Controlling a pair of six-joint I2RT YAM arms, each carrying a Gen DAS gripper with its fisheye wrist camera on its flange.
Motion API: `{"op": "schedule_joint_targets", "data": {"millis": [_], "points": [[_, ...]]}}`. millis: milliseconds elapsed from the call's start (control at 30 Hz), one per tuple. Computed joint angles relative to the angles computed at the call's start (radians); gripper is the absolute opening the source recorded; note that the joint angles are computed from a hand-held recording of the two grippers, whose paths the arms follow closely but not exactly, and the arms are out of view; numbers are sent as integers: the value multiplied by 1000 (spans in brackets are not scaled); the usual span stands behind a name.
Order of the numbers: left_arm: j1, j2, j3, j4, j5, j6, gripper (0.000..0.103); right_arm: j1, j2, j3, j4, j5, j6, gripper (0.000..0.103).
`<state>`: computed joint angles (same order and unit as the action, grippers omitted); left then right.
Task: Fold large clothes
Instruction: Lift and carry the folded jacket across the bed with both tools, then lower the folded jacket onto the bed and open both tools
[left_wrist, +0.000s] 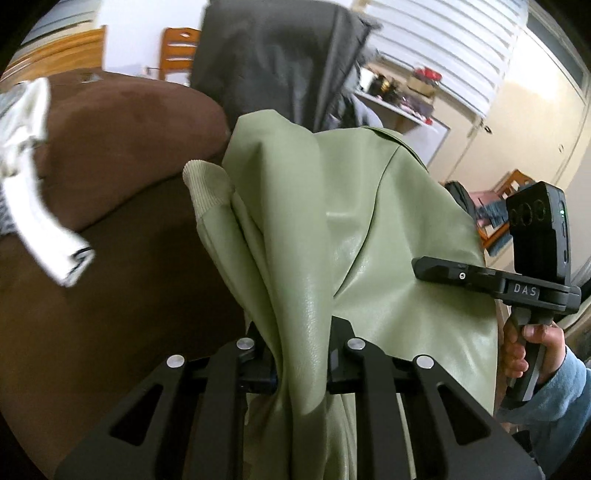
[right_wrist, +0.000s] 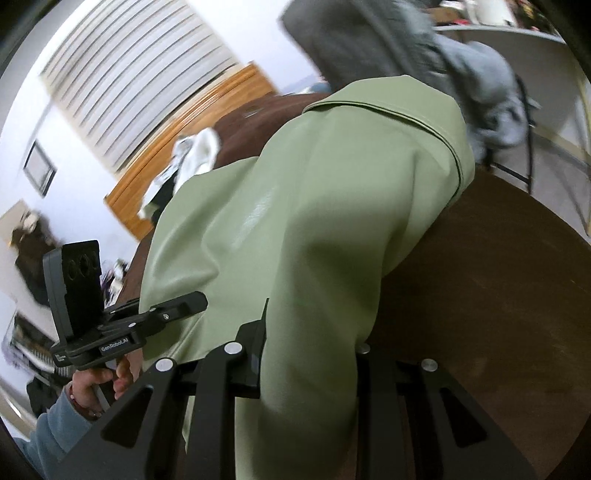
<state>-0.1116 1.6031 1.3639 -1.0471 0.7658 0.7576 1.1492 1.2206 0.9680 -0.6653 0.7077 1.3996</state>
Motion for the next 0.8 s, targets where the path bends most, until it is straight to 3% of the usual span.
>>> {"op": "schedule_joint_targets", "data": {"millis": [167,300,467,700,800], "points": [[-163,67,-16,146,-57,-157,18,-41,-116,-174,21,5,77,23],[-259,146,8,212,-122,-193,18,-101,-169,-286,51,-29,113,24],[-308,260,6,277,-188,-161,24,-209,-102,-331,74,-135,68,30],[-294,370,32,307,-112,-84,33,-142,9,-299,15,-82,214,43],[-260,402,64,260,-64,-44,38,-119,40,-273,-31,-73,290,51]]}}
